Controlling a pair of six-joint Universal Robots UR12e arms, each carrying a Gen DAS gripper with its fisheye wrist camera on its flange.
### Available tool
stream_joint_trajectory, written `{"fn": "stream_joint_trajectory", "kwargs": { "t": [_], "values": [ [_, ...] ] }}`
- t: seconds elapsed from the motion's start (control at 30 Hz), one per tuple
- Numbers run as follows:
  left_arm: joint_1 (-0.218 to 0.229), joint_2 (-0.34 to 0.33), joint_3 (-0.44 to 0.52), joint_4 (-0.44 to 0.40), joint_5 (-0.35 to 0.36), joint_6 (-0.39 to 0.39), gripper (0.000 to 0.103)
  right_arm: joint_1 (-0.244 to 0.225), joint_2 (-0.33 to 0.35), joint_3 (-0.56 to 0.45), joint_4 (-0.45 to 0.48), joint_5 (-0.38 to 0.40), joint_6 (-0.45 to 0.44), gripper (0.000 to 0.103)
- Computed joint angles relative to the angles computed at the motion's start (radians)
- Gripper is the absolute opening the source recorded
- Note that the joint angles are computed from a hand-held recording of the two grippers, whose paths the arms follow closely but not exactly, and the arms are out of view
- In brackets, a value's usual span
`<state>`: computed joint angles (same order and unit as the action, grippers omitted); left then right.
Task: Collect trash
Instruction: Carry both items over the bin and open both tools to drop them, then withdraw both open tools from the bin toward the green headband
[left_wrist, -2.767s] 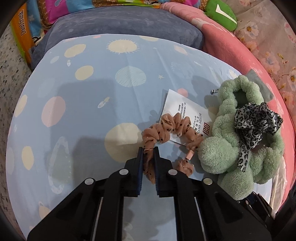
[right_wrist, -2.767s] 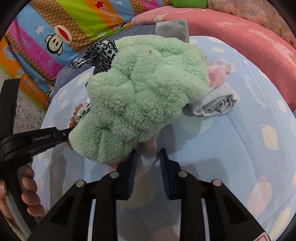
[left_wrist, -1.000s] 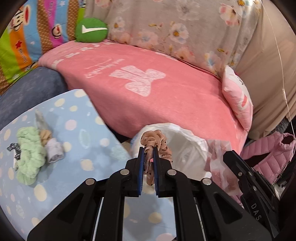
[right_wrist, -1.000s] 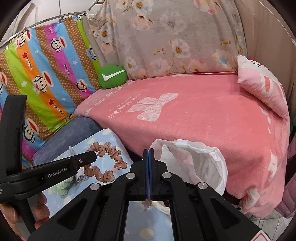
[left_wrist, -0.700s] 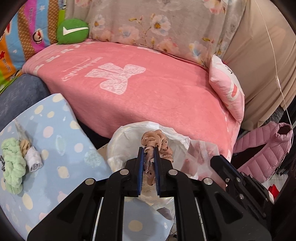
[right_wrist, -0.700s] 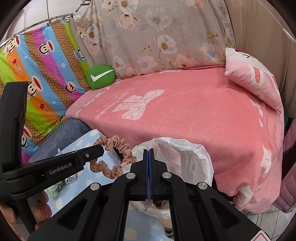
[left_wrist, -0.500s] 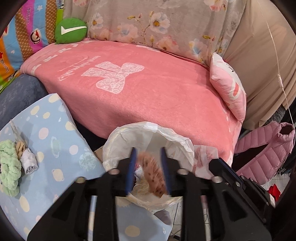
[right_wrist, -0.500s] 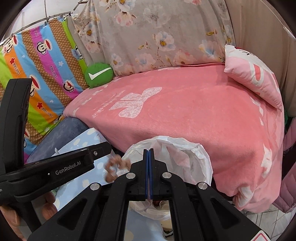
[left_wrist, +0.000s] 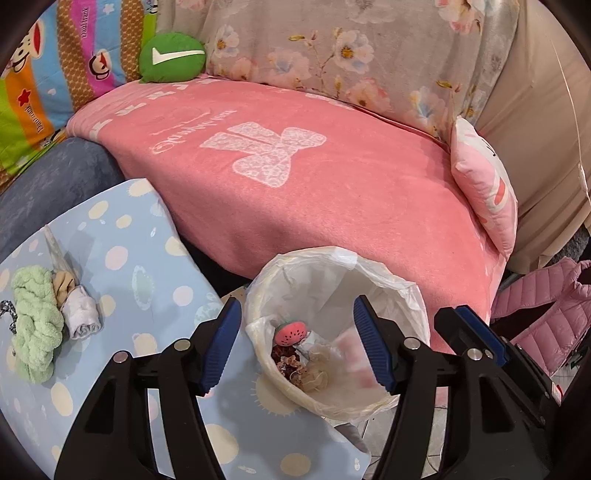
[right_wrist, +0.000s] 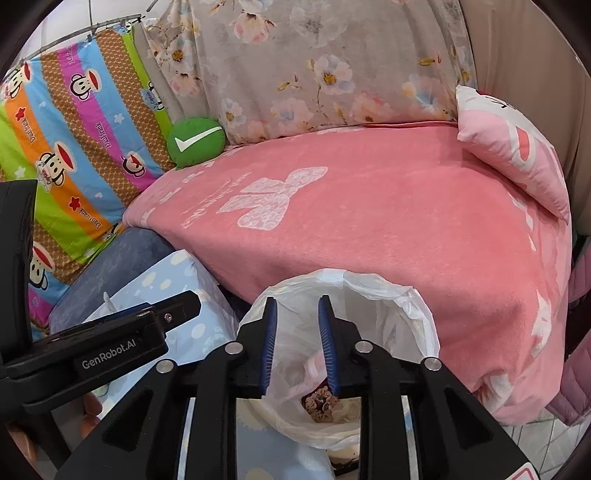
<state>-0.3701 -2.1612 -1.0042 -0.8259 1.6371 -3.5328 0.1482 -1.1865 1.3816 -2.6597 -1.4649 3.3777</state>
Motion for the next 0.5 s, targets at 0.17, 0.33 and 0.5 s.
{"fn": "stream_joint_trajectory", "kwargs": {
  "t": [0.17, 0.33, 0.5],
  "values": [
    [0.009, 0.018, -0.030, 0.009, 0.001, -0.017, 0.060, 0.010, -0.002, -0.001, 0.001, -0.009, -0.011, 0.035],
    [0.015, 0.039, -0.063, 0.019, 0.010, -0.024, 0.060, 0.019, -0.005, -0.001, 0.004, -0.014, -0.012, 0.040],
    [0.028, 0.068, -0.110, 0.034, 0.006, -0.051, 0.060, 0.030, -0.010, 0.002, 0.007, -0.016, -0.019, 0.045]
  ]
}}
